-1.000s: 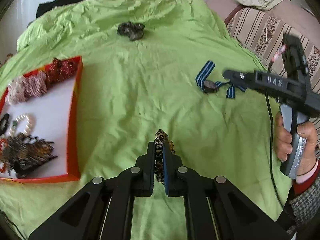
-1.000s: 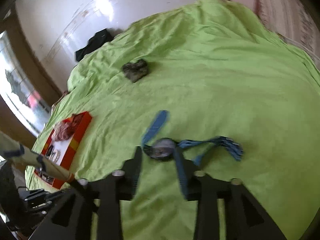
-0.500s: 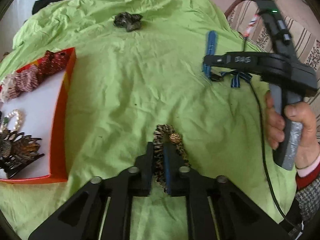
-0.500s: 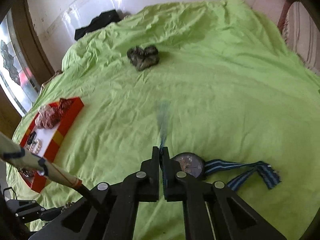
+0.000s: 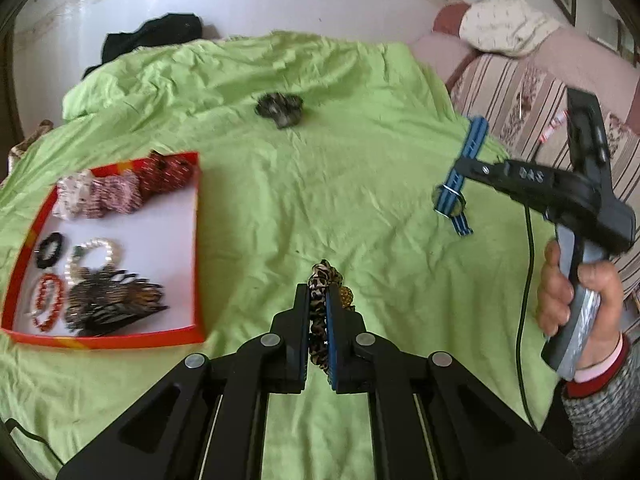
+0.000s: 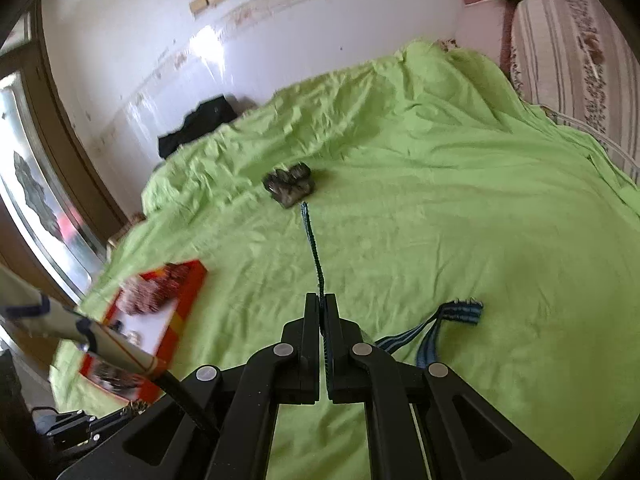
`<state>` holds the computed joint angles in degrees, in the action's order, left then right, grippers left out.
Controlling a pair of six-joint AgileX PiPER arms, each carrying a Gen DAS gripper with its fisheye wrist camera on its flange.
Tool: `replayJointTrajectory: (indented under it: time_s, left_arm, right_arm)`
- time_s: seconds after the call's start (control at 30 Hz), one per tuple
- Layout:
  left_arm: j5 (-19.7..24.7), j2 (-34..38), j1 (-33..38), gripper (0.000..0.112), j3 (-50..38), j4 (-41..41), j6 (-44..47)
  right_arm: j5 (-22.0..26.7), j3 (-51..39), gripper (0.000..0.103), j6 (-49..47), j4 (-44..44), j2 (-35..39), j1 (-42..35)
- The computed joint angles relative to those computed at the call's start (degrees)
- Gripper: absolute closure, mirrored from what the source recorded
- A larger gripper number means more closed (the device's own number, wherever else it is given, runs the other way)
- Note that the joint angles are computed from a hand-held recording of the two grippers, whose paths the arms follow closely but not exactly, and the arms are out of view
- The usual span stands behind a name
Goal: Organize jewelry
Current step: 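Lift the leopard bracelet with left tool while right tool lifts the watch by its strap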
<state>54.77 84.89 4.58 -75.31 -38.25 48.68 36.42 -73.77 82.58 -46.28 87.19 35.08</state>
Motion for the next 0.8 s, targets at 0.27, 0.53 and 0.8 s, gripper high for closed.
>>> replayJointTrajectory:
  time_s: [0.27,0.53,0.8]
  left_arm:
    - [1.76,-5.01,7.11,0.105,2.01,-2.49,3.92]
    - [0.07,-8.08,10.41,0.105,4.53,-3.36,7.29]
    - [-0.61,-8.66,13.04,0.105,5.11,-3.51,8.22]
  right_arm:
    - [10.07,0.43,0.101,11.26,-9.86,-0.87,12.12]
    - [19.2,-3.77,0.101,11.15,-10.3,1.5,21.23]
    - [26.71,-12.94,0.101,3.32,-9.4,5.44,26.52]
